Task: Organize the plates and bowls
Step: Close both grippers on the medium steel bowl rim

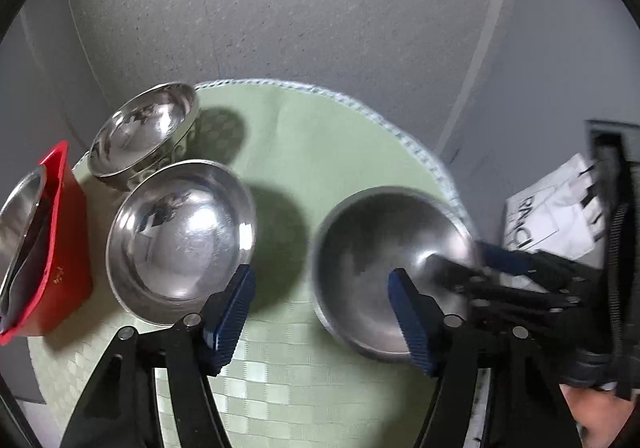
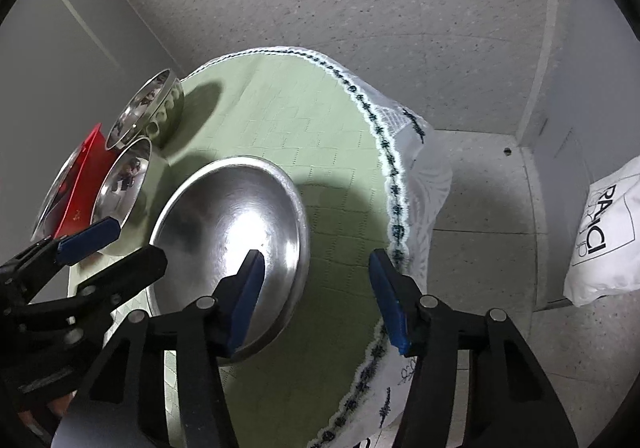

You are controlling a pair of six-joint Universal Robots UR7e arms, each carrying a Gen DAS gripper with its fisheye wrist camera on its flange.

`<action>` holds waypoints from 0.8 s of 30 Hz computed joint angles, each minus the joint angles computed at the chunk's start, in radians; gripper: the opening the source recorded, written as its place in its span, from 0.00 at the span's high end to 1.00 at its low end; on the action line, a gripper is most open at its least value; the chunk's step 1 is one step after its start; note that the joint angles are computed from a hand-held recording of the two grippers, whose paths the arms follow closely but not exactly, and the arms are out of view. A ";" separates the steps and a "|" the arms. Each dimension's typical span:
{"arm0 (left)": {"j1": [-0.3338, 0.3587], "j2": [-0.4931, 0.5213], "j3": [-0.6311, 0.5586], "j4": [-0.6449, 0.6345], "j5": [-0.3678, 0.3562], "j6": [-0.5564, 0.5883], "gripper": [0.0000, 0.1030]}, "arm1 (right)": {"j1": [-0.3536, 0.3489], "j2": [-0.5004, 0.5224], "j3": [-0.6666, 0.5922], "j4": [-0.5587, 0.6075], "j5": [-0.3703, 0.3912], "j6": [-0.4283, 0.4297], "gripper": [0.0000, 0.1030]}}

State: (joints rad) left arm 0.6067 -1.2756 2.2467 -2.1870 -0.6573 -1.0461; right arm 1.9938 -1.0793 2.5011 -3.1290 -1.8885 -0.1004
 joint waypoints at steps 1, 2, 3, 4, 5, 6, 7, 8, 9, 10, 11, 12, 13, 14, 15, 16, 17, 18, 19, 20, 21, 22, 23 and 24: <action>0.000 0.009 -0.009 0.014 -0.001 0.000 0.37 | -0.002 -0.004 0.000 0.003 0.006 -0.001 0.47; 0.004 0.011 -0.013 0.022 -0.011 0.001 0.39 | -0.002 -0.009 0.000 0.006 0.009 -0.002 0.47; 0.005 0.003 -0.007 0.013 -0.029 0.000 0.39 | 0.001 -0.015 -0.001 0.012 0.009 -0.004 0.47; 0.005 -0.005 0.000 0.010 -0.043 -0.010 0.39 | 0.003 -0.018 -0.002 0.014 0.008 -0.008 0.47; -0.004 -0.009 0.005 0.022 -0.045 -0.030 0.40 | 0.004 -0.025 -0.004 0.023 0.009 -0.012 0.47; 0.002 -0.004 0.004 0.018 -0.048 -0.026 0.41 | 0.004 -0.027 -0.004 0.026 0.010 -0.014 0.47; 0.012 -0.007 0.003 0.016 -0.069 -0.024 0.47 | 0.003 -0.028 -0.005 0.028 0.010 -0.016 0.47; 0.014 -0.010 0.009 0.003 -0.096 -0.035 0.51 | 0.001 -0.029 -0.005 0.029 0.011 -0.021 0.47; 0.025 -0.012 0.010 -0.007 -0.115 -0.039 0.52 | -0.001 -0.029 -0.005 0.033 0.010 -0.025 0.48; 0.032 -0.010 0.010 -0.009 -0.119 -0.039 0.52 | -0.005 -0.028 -0.007 0.039 0.012 -0.028 0.49; 0.040 -0.006 0.012 -0.021 -0.116 -0.031 0.54 | -0.010 -0.029 -0.005 0.043 0.017 -0.029 0.52; 0.053 -0.005 0.018 -0.052 -0.126 -0.015 0.56 | -0.012 -0.027 -0.004 0.044 0.020 -0.029 0.55; 0.069 -0.005 0.021 -0.087 -0.144 0.006 0.59 | -0.013 -0.024 -0.004 0.046 0.022 -0.030 0.56; 0.085 -0.003 0.021 -0.110 -0.161 0.019 0.64 | -0.016 -0.024 -0.003 0.049 0.027 -0.032 0.60; 0.097 0.000 0.019 -0.119 -0.170 0.028 0.66 | -0.018 -0.022 -0.003 0.051 0.033 -0.033 0.65; 0.104 0.004 0.021 -0.133 -0.169 0.037 0.69 | -0.020 -0.022 -0.002 0.053 0.036 -0.035 0.66; 0.108 0.006 0.020 -0.133 -0.166 0.039 0.71 | -0.021 -0.022 0.000 0.051 0.042 -0.037 0.69; 0.112 0.009 0.021 -0.143 -0.167 0.048 0.73 | -0.021 -0.022 0.001 0.050 0.048 -0.039 0.73; 0.112 0.013 0.023 -0.160 -0.167 0.063 0.80 | -0.022 -0.022 0.001 0.051 0.056 -0.041 0.74; 0.113 0.018 0.023 -0.172 -0.165 0.078 0.82 | -0.022 -0.021 0.001 0.052 0.061 -0.042 0.79; 0.110 0.022 0.021 -0.170 -0.155 0.083 0.82 | -0.017 -0.018 -0.001 0.054 0.059 -0.043 0.83; 0.108 0.025 0.021 -0.169 -0.143 0.090 0.83 | -0.008 -0.012 -0.003 0.050 0.044 -0.041 0.83; 0.105 0.024 0.023 -0.171 -0.136 0.094 0.85 | -0.003 -0.010 -0.003 0.048 0.035 -0.041 0.83; 0.105 0.024 0.025 -0.175 -0.134 0.099 0.85 | -0.003 -0.009 -0.002 0.047 0.035 -0.041 0.83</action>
